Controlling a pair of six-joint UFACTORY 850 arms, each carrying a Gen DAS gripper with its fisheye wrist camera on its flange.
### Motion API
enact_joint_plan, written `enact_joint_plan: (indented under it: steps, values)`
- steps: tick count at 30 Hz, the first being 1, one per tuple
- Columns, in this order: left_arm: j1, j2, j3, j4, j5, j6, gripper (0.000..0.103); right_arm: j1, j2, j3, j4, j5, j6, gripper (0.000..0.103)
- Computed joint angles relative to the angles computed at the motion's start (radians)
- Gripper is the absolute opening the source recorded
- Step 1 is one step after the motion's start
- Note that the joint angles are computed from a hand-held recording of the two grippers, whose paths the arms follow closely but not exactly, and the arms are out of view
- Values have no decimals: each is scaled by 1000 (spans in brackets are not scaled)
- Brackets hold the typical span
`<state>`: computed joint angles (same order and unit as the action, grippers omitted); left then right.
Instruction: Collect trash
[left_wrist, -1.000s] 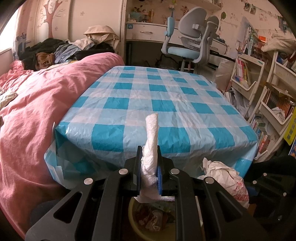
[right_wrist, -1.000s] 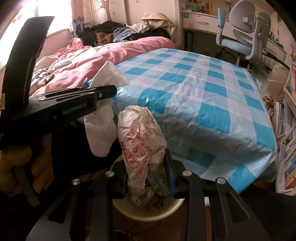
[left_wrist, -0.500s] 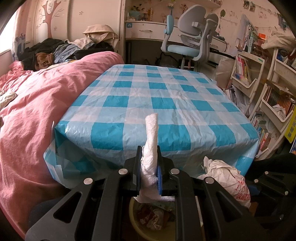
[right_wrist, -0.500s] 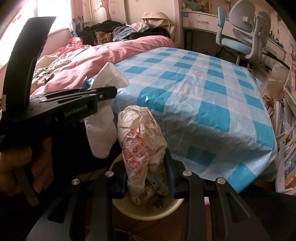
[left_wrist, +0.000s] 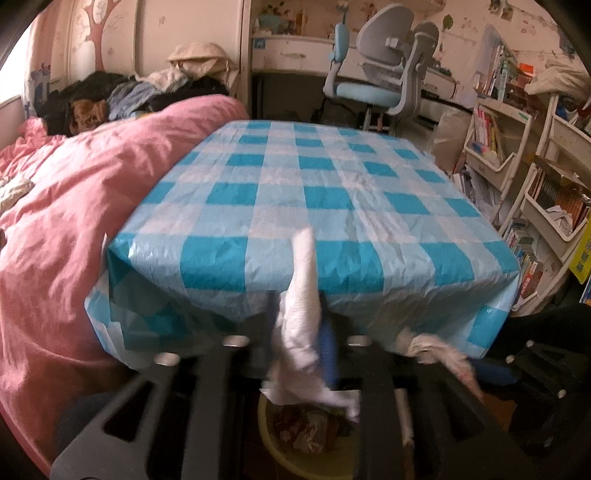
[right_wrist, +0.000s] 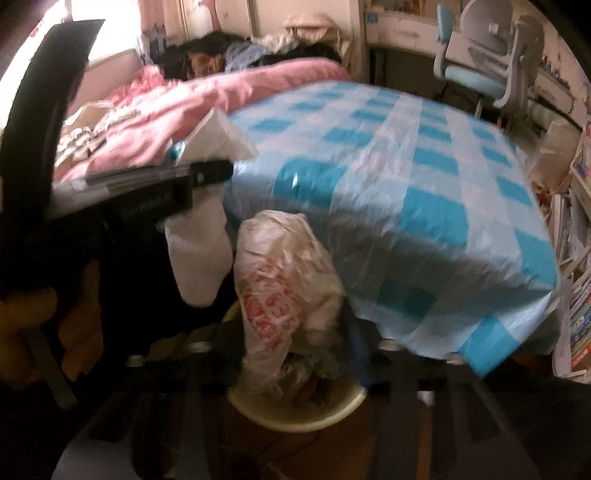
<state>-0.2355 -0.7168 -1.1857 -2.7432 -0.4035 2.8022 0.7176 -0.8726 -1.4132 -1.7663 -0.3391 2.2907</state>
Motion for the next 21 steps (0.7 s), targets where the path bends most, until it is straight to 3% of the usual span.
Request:
enact_joint_plan:
  steps: [1, 2, 4, 21]
  values:
    - [-6, -3, -2, -64, 3, 44, 61, 3, 1, 1, 37, -18, -31, 73]
    - [-3, 5, 15, -120, -19, 89, 75, 5, 2, 2, 38, -24, -26, 74]
    - [-4, 20, 36, -177, -51, 130, 81, 5, 14, 22, -2, -39, 42, 80]
    - [35, 45, 88, -156, -80, 144, 83, 4, 19, 22, 33, -85, 37, 83]
